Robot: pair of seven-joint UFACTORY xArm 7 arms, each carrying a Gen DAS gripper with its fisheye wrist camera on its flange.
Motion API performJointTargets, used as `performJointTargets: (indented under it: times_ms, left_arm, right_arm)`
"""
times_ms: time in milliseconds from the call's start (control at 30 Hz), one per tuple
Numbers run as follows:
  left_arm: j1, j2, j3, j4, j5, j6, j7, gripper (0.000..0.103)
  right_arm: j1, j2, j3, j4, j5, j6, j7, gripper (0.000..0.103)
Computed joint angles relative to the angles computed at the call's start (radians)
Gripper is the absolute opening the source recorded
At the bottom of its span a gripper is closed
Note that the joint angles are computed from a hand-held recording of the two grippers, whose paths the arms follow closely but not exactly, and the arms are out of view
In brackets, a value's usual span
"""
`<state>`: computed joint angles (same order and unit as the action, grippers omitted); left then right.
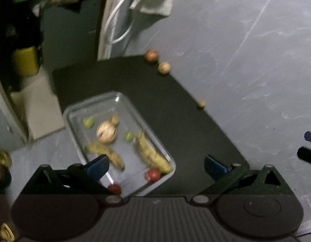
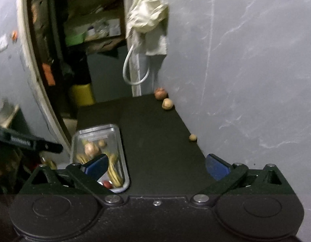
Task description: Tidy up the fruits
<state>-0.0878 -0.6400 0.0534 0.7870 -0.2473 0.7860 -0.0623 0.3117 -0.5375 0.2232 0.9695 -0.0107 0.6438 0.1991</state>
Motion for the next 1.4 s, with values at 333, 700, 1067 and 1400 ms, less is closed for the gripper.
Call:
performJointTargets:
  times_ms: [333,700,1067,1400]
  left_arm:
    - [-0.058,0.269,0.005,0.437,-0.052,0.136,0.125,0.102]
    - [0.0,0.626,-0.056,0.694,-0.09,0.161,0.146,0.102]
    - [0.052,1.037,-0.09,1.028,0.056,0.188,0.129,0.102]
    - [0.082,1.364,-0.192,1.253,0.0,-0.13,0.374,0.102]
  right_arm:
    - [-0.045,0.371,0.047,0.675,-0.025,0.425,0.362,0.102]
    - [0.051,0.574,-0.034,0.713,-0.191,0.235,0.492,0.102]
    - [0.105,0.697,-0.137,0.386,-0.616,-0.111,1.215,0.102]
    - [0.225,0.972,-0.273,0.494,-1.191,-0.144,1.716,0.096]
